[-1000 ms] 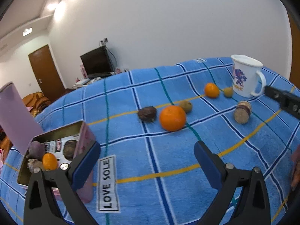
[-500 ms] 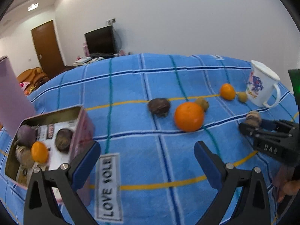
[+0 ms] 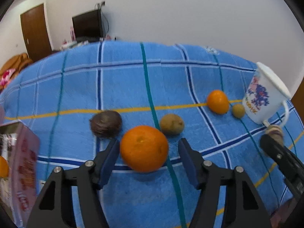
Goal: Organize fruits
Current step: 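Grasp a cut taro piece with the right tool while the left tool grasps an orange, then carry the taro piece and the orange toward the tin box with both tools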
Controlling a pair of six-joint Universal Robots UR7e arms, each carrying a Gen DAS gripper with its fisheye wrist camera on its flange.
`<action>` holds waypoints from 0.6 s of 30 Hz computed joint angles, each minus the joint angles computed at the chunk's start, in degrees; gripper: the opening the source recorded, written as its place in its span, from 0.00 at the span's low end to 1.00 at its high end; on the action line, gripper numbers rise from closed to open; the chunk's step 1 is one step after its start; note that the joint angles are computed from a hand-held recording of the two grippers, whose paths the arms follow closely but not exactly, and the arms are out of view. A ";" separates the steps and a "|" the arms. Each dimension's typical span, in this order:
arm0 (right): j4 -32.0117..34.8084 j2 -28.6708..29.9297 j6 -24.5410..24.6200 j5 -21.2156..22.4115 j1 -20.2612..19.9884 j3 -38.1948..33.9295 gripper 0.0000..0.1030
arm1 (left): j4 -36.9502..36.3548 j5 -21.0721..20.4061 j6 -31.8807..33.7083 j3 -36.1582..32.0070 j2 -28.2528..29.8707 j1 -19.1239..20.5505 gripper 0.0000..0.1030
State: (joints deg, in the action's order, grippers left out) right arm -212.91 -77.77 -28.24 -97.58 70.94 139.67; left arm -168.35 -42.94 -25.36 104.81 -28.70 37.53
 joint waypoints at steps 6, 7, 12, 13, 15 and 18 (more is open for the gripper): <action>-1.97 -0.53 -1.19 -0.42 0.27 0.54 0.49 | -1.27 -0.47 -0.33 -0.86 0.23 0.65 0.49; -1.94 -0.54 -1.21 -0.41 0.24 0.51 0.49 | -2.21 -1.45 0.31 -0.53 0.00 0.86 0.48; -4.09 0.33 -2.23 0.42 0.27 0.48 0.49 | -7.48 -4.08 0.84 3.15 -1.78 1.18 0.48; -5.45 0.50 -2.64 0.91 0.24 0.74 0.49 | -8.93 -4.22 0.65 4.13 -2.13 1.04 0.48; -9.87 1.22 -3.71 1.67 0.25 1.51 0.49 | -12.76 -3.36 0.70 7.09 -3.16 0.36 0.48; -14.96 2.16 -4.67 3.20 0.09 2.28 0.49 | -17.90 1.04 1.40 10.37 -3.56 -1.71 0.48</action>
State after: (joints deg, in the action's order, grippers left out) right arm -227.88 -75.61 -32.90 -94.37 71.02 141.95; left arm -186.25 -41.90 -23.96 115.18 -32.26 35.82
